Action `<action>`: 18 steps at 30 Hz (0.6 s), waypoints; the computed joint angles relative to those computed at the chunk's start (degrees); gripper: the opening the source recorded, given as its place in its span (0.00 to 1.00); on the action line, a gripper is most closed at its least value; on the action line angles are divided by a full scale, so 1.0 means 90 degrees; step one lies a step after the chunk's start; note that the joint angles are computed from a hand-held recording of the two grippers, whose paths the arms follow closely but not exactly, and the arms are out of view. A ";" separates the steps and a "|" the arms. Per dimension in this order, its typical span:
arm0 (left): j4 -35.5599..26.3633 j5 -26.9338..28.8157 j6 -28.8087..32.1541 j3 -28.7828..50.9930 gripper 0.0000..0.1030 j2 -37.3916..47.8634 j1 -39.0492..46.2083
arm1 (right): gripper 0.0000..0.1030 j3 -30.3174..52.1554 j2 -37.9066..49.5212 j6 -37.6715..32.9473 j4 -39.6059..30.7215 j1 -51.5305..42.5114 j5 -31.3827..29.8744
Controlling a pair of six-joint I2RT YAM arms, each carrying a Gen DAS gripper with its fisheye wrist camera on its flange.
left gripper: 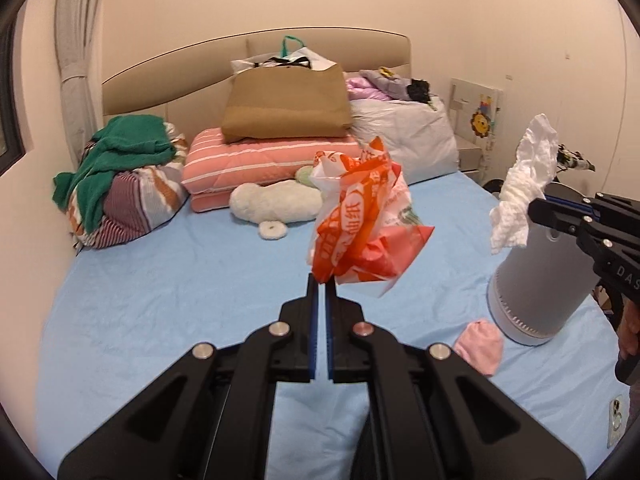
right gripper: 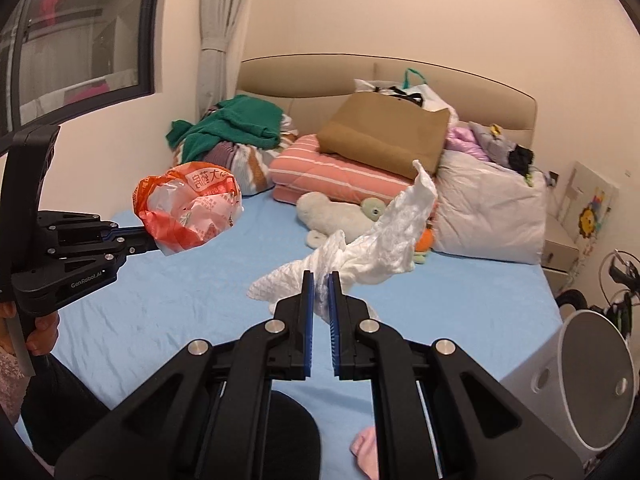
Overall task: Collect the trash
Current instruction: 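Carry the orange-red bag and white tissue with both grippers over the grey bin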
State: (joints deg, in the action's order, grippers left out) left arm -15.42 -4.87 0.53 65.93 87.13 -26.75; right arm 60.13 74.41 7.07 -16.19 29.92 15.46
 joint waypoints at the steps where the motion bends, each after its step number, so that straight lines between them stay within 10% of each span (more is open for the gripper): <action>1: -0.0032 -0.0035 0.0008 0.0152 0.03 0.0093 -0.0175 | 0.06 -0.0175 -0.0341 0.0001 -0.0169 -0.0209 0.0004; 9: -0.0525 -0.0136 0.0239 0.1978 0.03 0.1306 -0.1523 | 0.06 -0.0818 -0.2317 -0.0137 -0.1567 -0.2218 -0.0333; 18: -0.1507 -0.0019 0.0568 0.4839 0.03 0.3280 -0.2628 | 0.06 -0.0739 -0.3022 -0.1393 -0.2437 -0.6259 -0.2860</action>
